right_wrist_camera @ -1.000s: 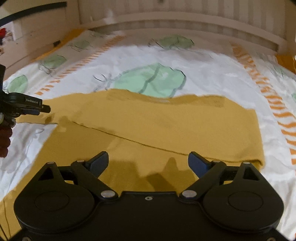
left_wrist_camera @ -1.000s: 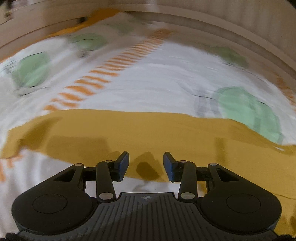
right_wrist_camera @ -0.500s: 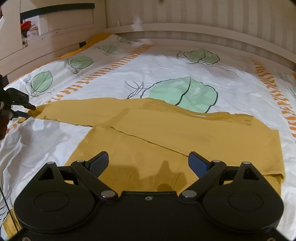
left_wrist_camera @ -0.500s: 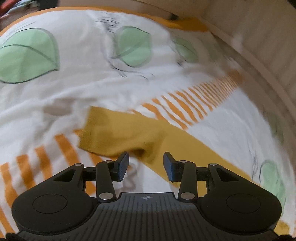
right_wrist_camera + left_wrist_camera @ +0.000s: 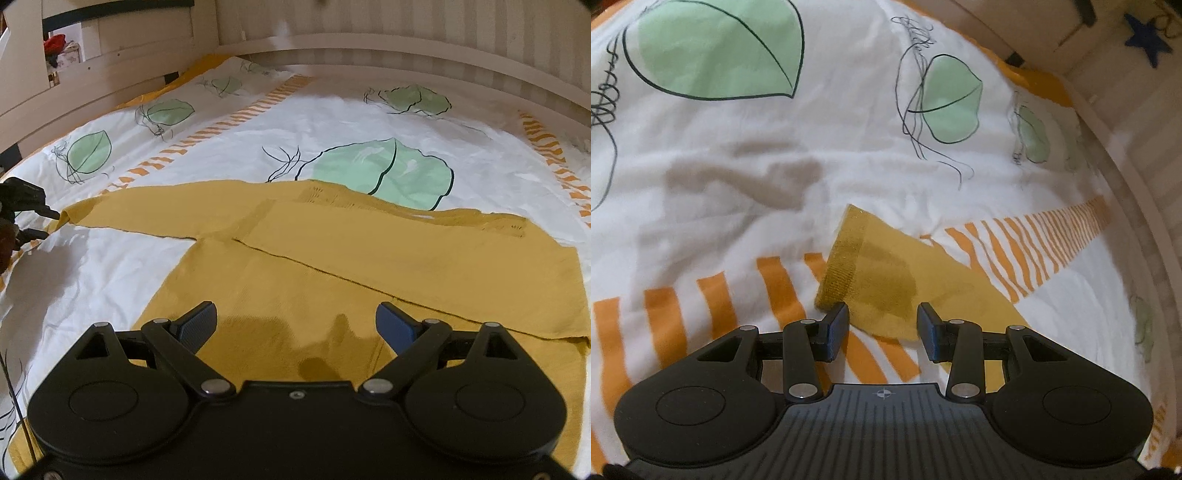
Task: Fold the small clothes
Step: 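Move the left gripper to the cuff of the other sleeve, then close the left gripper on the sleeve cuff and lift it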
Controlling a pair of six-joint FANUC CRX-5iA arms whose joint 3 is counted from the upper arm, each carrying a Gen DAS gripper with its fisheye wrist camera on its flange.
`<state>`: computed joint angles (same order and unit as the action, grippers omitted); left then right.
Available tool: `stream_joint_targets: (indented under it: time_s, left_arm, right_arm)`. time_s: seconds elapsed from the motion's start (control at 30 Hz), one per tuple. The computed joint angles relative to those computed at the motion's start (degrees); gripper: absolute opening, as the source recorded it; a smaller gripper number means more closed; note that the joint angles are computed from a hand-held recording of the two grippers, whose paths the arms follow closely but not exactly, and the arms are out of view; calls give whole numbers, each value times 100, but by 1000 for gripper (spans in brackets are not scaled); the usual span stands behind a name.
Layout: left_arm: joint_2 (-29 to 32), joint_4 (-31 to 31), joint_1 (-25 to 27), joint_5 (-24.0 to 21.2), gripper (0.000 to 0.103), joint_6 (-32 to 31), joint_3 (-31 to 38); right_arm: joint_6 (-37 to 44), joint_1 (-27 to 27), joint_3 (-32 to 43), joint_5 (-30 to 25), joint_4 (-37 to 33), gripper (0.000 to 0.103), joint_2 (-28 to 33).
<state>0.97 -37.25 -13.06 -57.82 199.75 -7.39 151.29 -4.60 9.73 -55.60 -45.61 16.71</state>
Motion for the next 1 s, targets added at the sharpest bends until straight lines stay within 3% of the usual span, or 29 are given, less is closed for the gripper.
stream_joint_targets:
  time_s: [0.57, 0.73, 0.9, 1.0]
  left_arm:
    - [-122, -929, -14, 654, 38, 1041, -414]
    - [-74, -441, 17, 318, 38, 919, -237]
    - [102, -542, -442, -580, 40, 1772, 105]
    - [19, -639, -370, -295, 46, 1880, -56]
  right_arm:
    - [-150, 106, -8, 41, 207, 93, 109]
    - [-103, 75, -3, 13, 159, 93, 92]
    - [-103, 82, 31, -31, 154, 93, 111]
    - [-50, 83, 12, -65, 144, 93, 91]
